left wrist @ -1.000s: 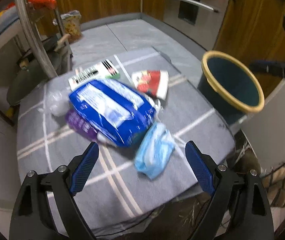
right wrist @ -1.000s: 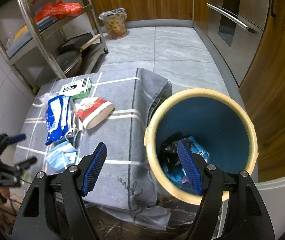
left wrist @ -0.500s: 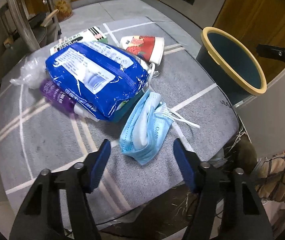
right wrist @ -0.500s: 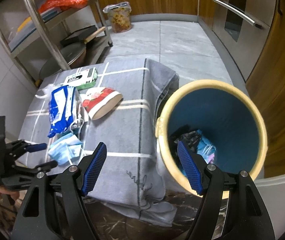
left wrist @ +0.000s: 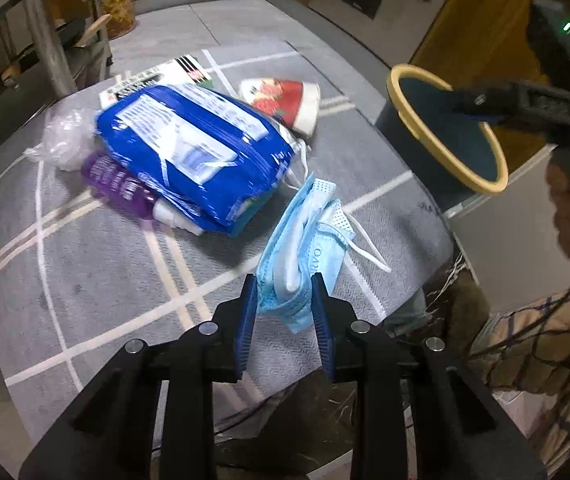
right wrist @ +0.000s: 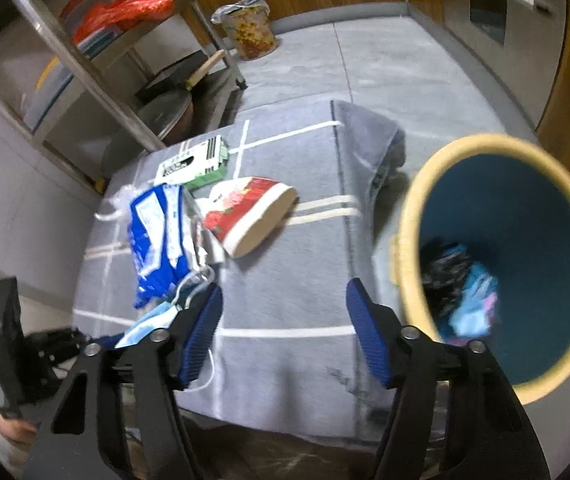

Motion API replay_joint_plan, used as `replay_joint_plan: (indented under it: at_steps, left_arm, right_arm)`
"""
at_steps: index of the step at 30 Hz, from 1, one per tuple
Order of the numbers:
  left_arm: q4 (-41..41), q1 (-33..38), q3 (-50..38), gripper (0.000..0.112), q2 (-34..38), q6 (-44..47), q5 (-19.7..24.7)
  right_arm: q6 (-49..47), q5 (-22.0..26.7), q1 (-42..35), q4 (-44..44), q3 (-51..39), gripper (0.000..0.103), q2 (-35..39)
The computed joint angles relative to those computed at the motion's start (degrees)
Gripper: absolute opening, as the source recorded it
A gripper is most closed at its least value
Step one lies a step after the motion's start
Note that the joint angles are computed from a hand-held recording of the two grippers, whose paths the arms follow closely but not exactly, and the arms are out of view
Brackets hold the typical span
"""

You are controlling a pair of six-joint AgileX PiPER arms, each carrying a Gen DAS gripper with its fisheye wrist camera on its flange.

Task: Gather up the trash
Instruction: 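Grasp the red-white paper cup with the right tool while the left tool holds the mask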

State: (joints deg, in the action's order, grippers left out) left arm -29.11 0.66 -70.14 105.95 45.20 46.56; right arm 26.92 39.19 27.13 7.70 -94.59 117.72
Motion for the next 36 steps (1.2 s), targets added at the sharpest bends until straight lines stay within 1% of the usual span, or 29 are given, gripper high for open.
replay_joint_plan:
  at_steps: [1, 6, 10, 12, 15, 19, 24, 27, 29, 30, 31, 32, 36]
  left_arm:
    - [-0.60, 0.55, -0.33, 0.027, -0.22, 0.41, 0.37]
    - [-4.36, 3.98, -2.52, 0.027, -1.80, 3.10, 3.44]
    - [-7.23, 6.20, -5.03, 0.027, -2.08, 3.89, 6.01]
    - [-7.72, 6.50, -5.71, 0.027, -2.35, 3.35, 5.96]
    - [-7.15, 7.14, -7.47, 0.027, -2.10, 2.00, 5.79]
    - [-7.22, 8.69, -9.83, 0.027, -1.13, 0.33, 6.92]
    - [-7.34, 9.66, -12.14, 0.027, -0.65, -0.92, 7.94]
    - [-7.35, 9.76, -13.14, 0.027, -0.20, -1.32, 8.34]
    - [-7.43, 9.72, -13.29, 0.027, 0.03, -1.37, 8.31]
    - [-7.46, 9.65, -13.51, 0.027, 0.17, -1.42, 8.39]
    - [-7.64, 9.57, -13.73, 0.027, 0.29, -1.46, 8.54]
    - [-7.72, 9.45, -13.91, 0.027, 0.39, -1.52, 8.62]
    - [-7.68, 8.56, -14.41, 0.027, 0.28, -1.99, 8.35]
  right_arm:
    - [-0.44, -0.13, -0.27, 1.46, -0.50, 0.060, 0.57]
    - [-3.05, -1.75, -1.67, 11.40, -4.39, 0.058, 4.95]
    - [-2.96, -1.80, -2.12, 16.18, -8.80, 0.058, 9.14]
    - [-2.77, -2.67, -2.20, 18.52, -10.33, 0.057, 11.05]
    - [-0.57, -2.59, -1.84, 18.31, -14.04, 0.054, 14.19]
    - [1.76, -2.05, -1.75, 18.57, -18.04, 0.054, 17.80]
    - [3.30, -1.98, -1.74, 20.97, -22.38, 0.046, 22.08]
    - [4.24, -2.04, -1.54, 20.86, -24.31, 0.037, 23.71]
    - [5.29, -1.42, -1.50, 19.87, -25.47, 0.025, 24.38]
    - [5.49, -1.27, -1.52, 19.51, -25.59, 0.022, 24.43]
    - [5.25, -1.30, -1.62, 19.51, -25.58, 0.015, 24.40]
    - [4.56, -1.79, -1.69, 19.77, -24.92, 0.011, 24.06]
    - [2.63, -3.59, -1.63, 19.12, -22.66, 0.004, 21.91]
